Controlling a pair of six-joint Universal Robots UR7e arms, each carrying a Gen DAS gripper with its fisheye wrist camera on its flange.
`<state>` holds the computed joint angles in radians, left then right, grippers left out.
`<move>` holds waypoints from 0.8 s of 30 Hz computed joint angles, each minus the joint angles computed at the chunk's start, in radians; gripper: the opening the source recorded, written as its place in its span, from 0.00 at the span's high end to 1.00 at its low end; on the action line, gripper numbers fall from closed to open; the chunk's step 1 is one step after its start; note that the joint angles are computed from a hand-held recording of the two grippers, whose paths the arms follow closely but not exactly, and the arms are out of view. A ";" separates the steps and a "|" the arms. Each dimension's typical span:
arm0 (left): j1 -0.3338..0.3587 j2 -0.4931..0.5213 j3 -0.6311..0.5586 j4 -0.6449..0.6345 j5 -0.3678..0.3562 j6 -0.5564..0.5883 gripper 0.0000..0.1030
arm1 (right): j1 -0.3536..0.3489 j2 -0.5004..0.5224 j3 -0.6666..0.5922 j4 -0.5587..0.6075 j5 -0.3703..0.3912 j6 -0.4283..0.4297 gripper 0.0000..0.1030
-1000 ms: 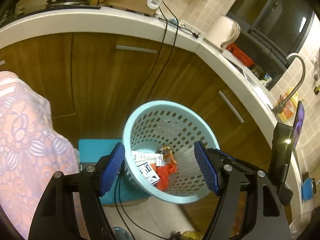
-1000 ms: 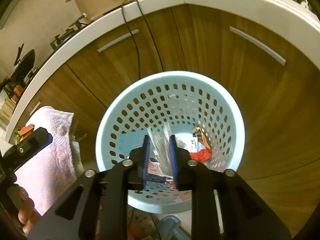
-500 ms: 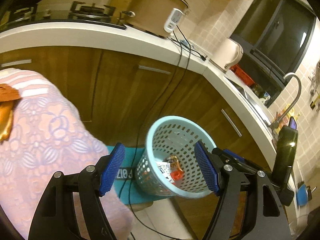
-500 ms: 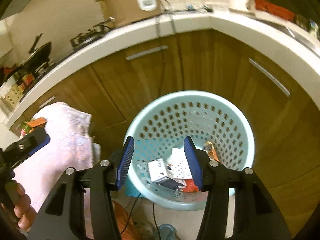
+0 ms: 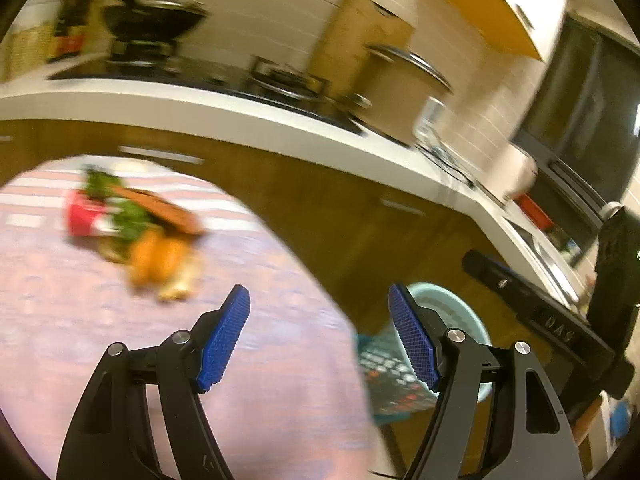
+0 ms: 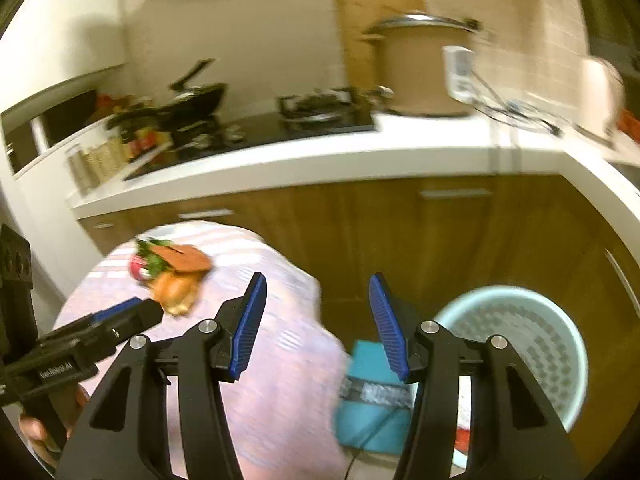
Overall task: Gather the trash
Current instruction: 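Move both open tools back over the table toward the remaining trash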
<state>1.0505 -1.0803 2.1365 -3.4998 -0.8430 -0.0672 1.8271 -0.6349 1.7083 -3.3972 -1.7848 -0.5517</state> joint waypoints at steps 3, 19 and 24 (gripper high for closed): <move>0.015 -0.056 0.035 -0.036 0.050 0.002 0.32 | 0.034 0.051 -0.056 0.039 0.051 -0.001 0.52; 0.275 -0.169 -0.121 0.139 0.010 0.023 0.32 | 0.122 0.398 -0.463 0.224 0.052 -0.011 0.61; 0.326 -0.109 -0.214 0.219 -0.044 0.030 0.32 | 0.100 0.440 -0.511 0.230 0.036 -0.003 0.61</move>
<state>1.3769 -1.1897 1.9229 -3.2805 -0.8870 -0.0375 1.9274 -0.1947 1.1970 -3.1668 -1.7492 -0.5545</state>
